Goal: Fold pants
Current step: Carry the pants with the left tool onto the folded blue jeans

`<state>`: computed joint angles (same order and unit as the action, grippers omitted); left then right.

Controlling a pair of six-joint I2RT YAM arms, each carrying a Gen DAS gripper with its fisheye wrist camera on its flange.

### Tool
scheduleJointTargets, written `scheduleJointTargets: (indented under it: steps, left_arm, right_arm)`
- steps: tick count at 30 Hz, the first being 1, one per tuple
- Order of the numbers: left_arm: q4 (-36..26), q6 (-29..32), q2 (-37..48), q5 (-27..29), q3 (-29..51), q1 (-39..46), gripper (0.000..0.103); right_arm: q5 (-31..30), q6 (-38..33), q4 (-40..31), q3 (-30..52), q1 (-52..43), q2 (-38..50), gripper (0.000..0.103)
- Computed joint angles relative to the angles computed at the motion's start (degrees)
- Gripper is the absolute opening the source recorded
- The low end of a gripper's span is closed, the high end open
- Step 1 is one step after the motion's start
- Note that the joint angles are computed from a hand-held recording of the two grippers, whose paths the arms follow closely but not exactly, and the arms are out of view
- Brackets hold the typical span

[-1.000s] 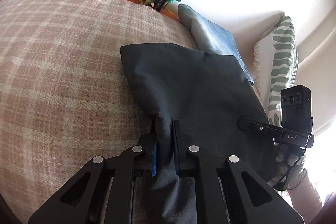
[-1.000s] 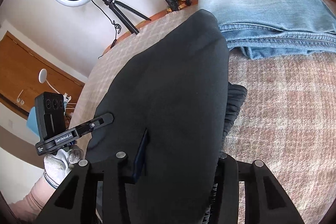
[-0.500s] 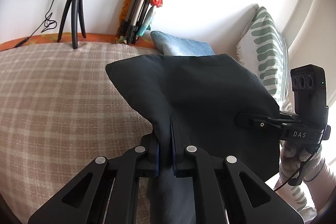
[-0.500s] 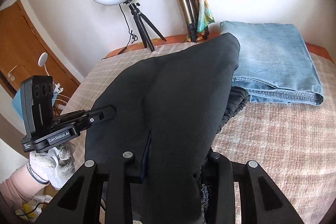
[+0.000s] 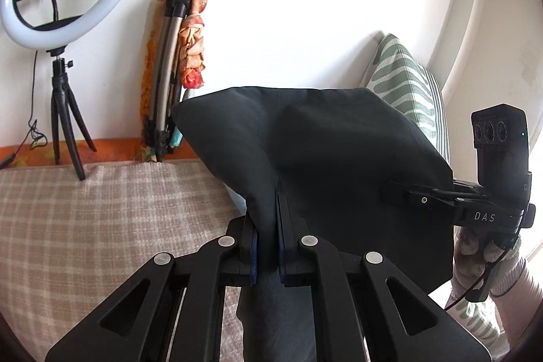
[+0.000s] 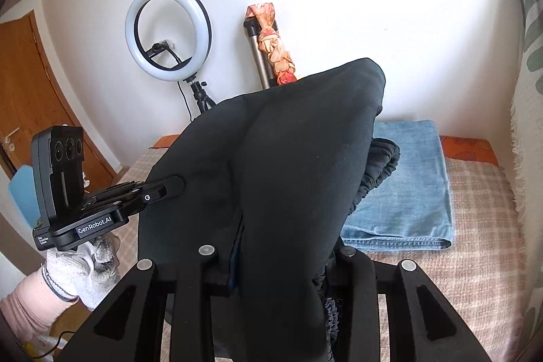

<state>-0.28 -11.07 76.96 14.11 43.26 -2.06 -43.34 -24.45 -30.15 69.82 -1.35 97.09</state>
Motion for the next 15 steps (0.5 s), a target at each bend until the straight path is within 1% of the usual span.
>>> scheduleJointTargets:
  steps: [5, 10, 15]
  left_arm:
    - [-0.42, 0.12, 8.50, -0.18, 10.53, -0.89, 0.007]
    - [-0.77, 1.33, 17.91, -1.25, 20.81, -1.93, 0.007]
    - [-0.19, 1.47, 27.30, -1.76, 29.18, -1.94, 0.007]
  right_arm:
    - [0.86, 1.95, -1.33, 10.57, -0.34, 5.76, 0.034]
    - [1.23, 3.73, -3.40, 24.03, -0.65, 16.04, 0.034]
    - [2.88, 5.35, -5.56, 38.06, -0.07, 27.98, 0.034]
